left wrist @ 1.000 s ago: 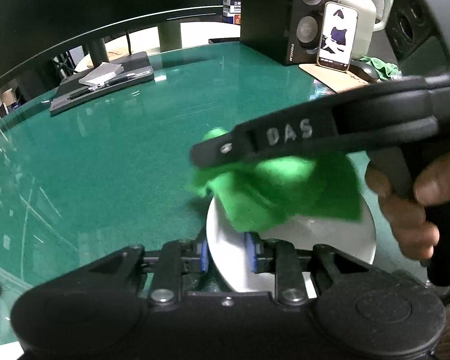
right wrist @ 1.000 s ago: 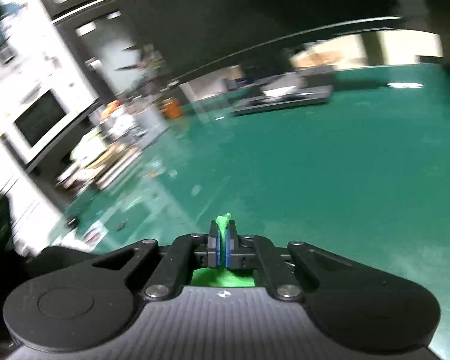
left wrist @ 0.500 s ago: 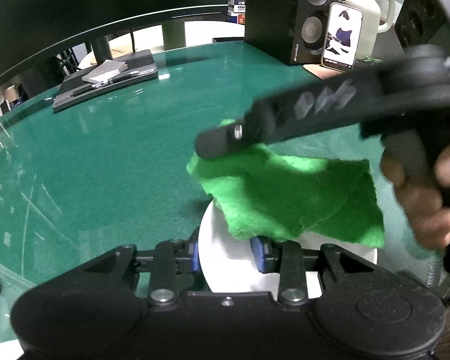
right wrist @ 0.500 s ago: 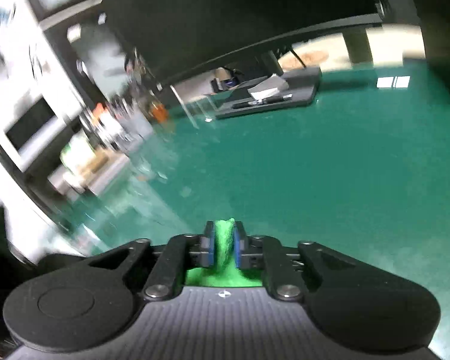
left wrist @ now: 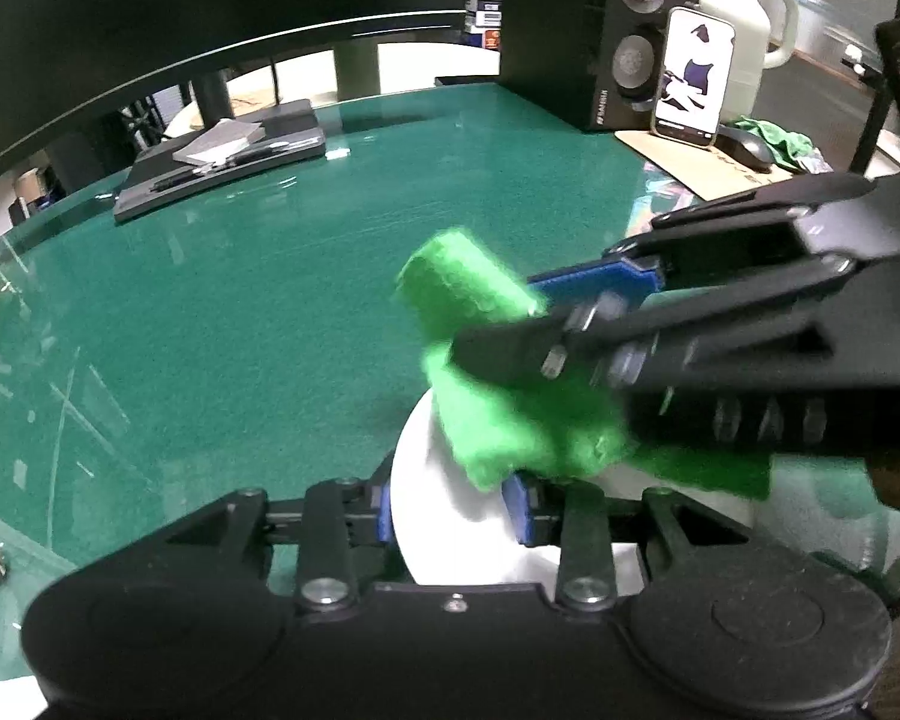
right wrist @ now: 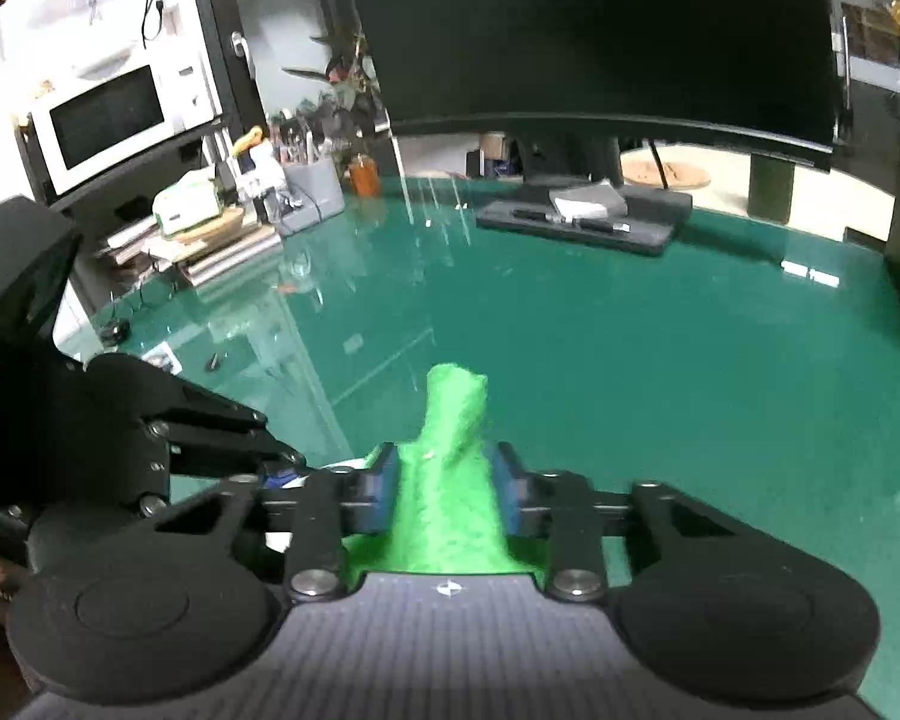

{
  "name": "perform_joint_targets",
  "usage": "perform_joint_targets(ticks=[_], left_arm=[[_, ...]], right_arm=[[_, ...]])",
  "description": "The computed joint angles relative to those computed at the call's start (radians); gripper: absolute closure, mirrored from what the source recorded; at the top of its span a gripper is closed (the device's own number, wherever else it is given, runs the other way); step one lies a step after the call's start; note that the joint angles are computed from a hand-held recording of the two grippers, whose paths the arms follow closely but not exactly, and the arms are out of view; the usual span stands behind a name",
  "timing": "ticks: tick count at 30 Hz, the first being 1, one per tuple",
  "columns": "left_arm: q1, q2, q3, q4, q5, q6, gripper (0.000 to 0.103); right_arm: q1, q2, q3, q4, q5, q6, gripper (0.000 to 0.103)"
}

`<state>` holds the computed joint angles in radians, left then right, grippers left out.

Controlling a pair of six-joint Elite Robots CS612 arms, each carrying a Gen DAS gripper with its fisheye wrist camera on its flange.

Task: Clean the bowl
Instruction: 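Hold the white bowl with the left tool while the right tool rubs the green cloth over its rim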

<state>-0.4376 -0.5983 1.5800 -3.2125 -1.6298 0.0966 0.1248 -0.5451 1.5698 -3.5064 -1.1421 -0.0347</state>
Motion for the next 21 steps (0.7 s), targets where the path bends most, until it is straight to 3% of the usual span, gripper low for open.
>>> perform_joint_targets(ticks=[2, 5, 7, 9, 10, 12, 15, 16, 19, 21], left_arm=[[-0.001, -0.001, 0.002, -0.002, 0.004, 0.001, 0.069], [-0.004, -0.004, 0.009, -0.008, 0.008, 0.000, 0.069], [-0.004, -0.004, 0.010, -0.009, 0.008, 0.000, 0.069], [-0.003, -0.004, 0.009, -0.009, 0.007, 0.001, 0.069], [-0.003, -0.003, 0.009, -0.009, 0.007, 0.001, 0.069], [-0.003, -0.002, 0.008, -0.011, 0.007, 0.001, 0.069], [-0.002, 0.000, 0.006, -0.014, 0.006, 0.000, 0.069], [-0.002, 0.000, 0.005, -0.013, 0.007, 0.000, 0.069], [-0.001, 0.002, 0.002, -0.012, 0.003, -0.001, 0.068], [0.001, 0.004, -0.001, -0.011, 0.000, -0.002, 0.067]], right_arm=[[0.005, 0.007, -0.014, -0.023, -0.016, 0.124, 0.097], [-0.038, 0.051, -0.084, -0.154, 0.142, 0.438, 0.097], [-0.044, 0.091, -0.132, -0.279, 0.178, 0.630, 0.097], [-0.038, 0.113, -0.164, -0.326, 0.145, 0.680, 0.096], [-0.021, 0.119, -0.169, -0.303, 0.108, 0.642, 0.096], [-0.018, 0.106, -0.161, -0.162, 0.123, 0.519, 0.096], [-0.025, 0.100, -0.163, 0.025, 0.247, 0.453, 0.096], [-0.024, 0.095, -0.161, 0.058, 0.249, 0.420, 0.096], [-0.004, 0.061, -0.132, 0.133, 0.154, 0.215, 0.096], [0.020, 0.041, -0.096, 0.099, 0.009, 0.057, 0.096]])
